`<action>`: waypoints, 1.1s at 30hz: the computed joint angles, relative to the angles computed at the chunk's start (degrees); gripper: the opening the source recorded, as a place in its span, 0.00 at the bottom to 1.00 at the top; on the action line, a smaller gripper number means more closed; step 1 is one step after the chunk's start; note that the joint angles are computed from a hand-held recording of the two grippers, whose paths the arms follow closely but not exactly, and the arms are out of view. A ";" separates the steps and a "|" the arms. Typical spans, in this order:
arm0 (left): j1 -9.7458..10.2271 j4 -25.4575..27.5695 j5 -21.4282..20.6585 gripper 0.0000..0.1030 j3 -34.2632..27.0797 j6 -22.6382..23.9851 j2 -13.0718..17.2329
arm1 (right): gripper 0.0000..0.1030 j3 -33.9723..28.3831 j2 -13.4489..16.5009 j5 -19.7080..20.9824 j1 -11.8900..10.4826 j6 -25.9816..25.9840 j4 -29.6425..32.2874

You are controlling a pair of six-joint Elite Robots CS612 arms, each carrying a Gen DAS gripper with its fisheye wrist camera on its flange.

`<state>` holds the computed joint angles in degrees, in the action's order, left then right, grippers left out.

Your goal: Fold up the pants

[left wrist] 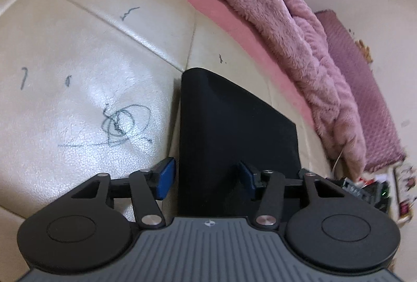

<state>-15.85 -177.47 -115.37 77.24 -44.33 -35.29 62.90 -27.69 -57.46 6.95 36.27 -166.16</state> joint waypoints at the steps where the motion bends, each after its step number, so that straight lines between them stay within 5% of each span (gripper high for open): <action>1: 0.17 -0.52 -0.50 0.48 -0.04 -0.99 0.21 | 0.55 -0.21 0.21 0.44 -0.05 0.33 -0.18; 7: 0.69 -0.94 -1.78 0.27 -0.37 -5.46 0.82 | 0.29 -0.34 1.08 5.74 -0.81 3.75 -0.88; 14: 0.11 3.47 1.01 0.18 0.49 -1.74 -1.42 | 0.18 2.87 -0.55 4.60 -0.21 6.68 -3.95; 24: -0.02 6.05 5.07 0.17 3.17 4.16 -4.90 | 0.12 5.21 -2.62 2.75 1.16 7.13 -6.03; 33: 2.08 8.35 6.40 0.17 3.42 9.03 -6.67 | 0.11 0.76 -1.37 2.76 3.28 6.14 -3.79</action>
